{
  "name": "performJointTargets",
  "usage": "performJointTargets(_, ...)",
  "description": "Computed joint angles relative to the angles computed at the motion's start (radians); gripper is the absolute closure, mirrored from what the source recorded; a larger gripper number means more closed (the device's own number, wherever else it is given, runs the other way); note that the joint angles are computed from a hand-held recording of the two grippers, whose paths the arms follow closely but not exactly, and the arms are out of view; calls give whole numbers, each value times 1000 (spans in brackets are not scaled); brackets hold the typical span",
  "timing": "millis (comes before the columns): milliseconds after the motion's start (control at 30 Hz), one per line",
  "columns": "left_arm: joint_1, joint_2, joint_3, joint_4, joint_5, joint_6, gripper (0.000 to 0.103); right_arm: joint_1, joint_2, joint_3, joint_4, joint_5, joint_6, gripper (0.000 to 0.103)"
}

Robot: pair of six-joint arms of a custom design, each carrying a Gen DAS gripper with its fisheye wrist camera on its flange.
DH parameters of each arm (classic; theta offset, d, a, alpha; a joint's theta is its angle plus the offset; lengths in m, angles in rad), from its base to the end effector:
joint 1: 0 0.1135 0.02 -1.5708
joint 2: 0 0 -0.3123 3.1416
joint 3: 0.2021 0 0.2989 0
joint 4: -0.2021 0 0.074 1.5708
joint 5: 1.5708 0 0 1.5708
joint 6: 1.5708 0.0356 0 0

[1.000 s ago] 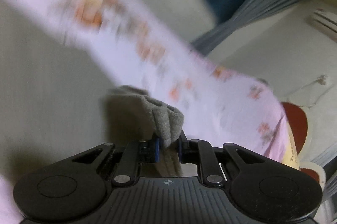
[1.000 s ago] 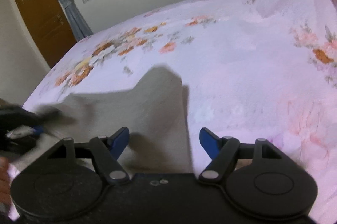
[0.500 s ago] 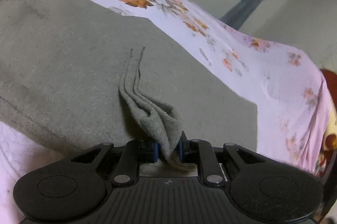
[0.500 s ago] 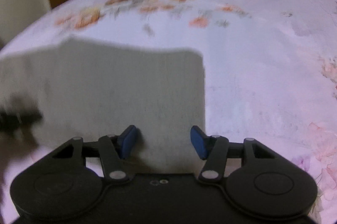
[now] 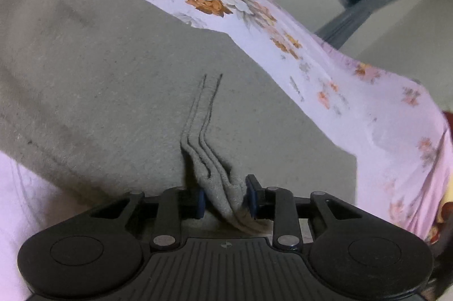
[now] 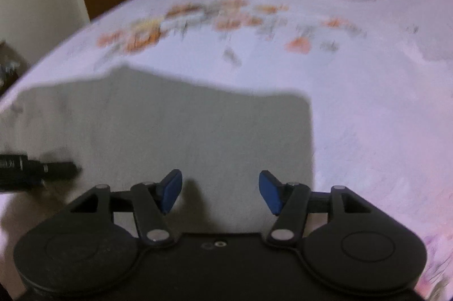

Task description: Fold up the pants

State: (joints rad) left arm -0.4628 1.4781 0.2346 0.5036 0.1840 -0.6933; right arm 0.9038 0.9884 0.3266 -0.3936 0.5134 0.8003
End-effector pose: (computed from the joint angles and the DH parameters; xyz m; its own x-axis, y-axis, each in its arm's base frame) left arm 0.1962 -0.1052 0.0930 -0.8218 -0.2921 -0.4892 0.0451 0.8226 -0.5669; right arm 0.1176 0.1211 0.1503 -0.7585 0.0470 -0.6499 0.0139 0.9983 0.0560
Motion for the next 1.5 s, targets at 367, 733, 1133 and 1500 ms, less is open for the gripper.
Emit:
performJointTargets(367, 0, -378, 23, -300, -92, 130, 72, 7, -13, 64, 18, 27, -40, 42)
performJointTargets(733, -90, 101, 169, -98, -155, 135, 72, -118, 242, 90, 196, -40, -99, 39)
performJointTargets(1133, -120, 97, 195, -154, -197, 180, 72, -36, 274, 83, 204, 33, -45, 34)
performJointTargets(1500, -169, -125, 148, -375, -274, 229, 72, 171, 266, 135, -12, 113, 194, 34)
